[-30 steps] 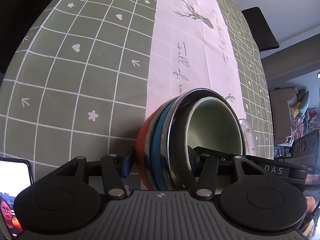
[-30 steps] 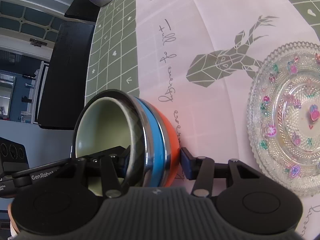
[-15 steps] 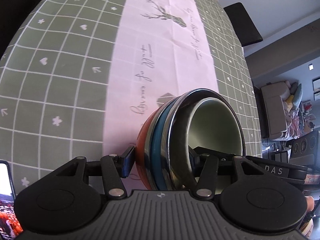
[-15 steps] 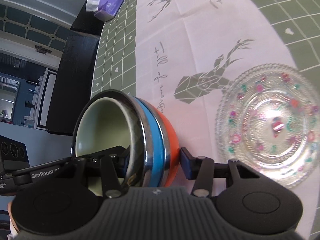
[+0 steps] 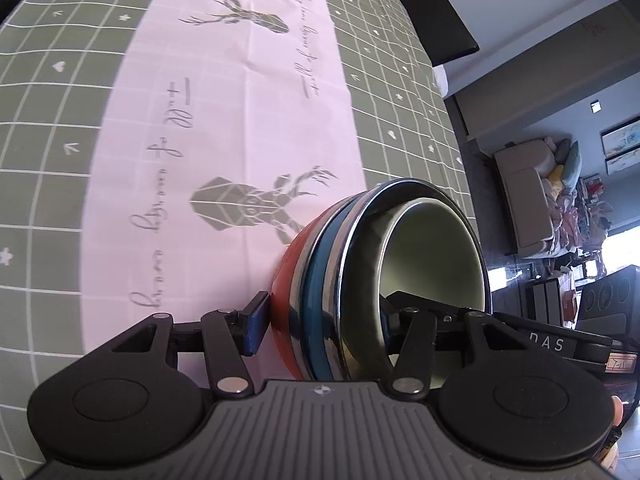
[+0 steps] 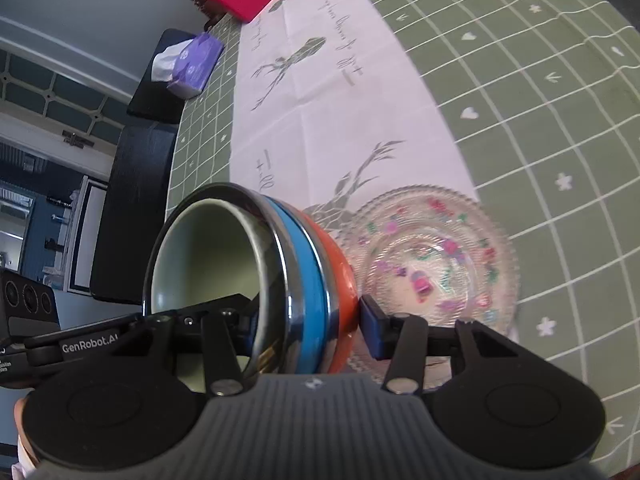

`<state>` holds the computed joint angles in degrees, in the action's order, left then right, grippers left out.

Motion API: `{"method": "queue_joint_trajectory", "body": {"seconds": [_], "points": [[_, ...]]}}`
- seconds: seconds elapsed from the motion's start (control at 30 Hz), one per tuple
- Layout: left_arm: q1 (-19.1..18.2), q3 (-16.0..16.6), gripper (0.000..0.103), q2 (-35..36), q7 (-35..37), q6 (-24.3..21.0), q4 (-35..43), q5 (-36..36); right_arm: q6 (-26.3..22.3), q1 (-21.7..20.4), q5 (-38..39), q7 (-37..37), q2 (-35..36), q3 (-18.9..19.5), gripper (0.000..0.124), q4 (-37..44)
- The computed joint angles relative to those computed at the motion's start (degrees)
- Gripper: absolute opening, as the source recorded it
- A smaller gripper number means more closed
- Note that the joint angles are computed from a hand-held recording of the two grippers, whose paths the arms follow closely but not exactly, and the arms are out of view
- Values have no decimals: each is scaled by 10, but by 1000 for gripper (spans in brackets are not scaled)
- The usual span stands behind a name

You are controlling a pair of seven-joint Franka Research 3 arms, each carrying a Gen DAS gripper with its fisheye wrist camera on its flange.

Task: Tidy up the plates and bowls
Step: 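Carry the bowl stack with both tools and lower it onto the plates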

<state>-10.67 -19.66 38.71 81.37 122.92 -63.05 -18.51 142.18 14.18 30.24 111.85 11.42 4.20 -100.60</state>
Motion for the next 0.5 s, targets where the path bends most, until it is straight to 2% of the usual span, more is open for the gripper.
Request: {"method": "queue_joint_trajectory", "body": {"seconds": [0.27, 0.5], "points": [[-28, -5, 59, 46, -25, -13, 59, 5, -15, -20, 5, -23, -16, -12, 46, -19], [-30, -11, 59, 58, -37, 0, 51, -4, -20, -28, 1, -28, -13, -16, 45, -26]]}}
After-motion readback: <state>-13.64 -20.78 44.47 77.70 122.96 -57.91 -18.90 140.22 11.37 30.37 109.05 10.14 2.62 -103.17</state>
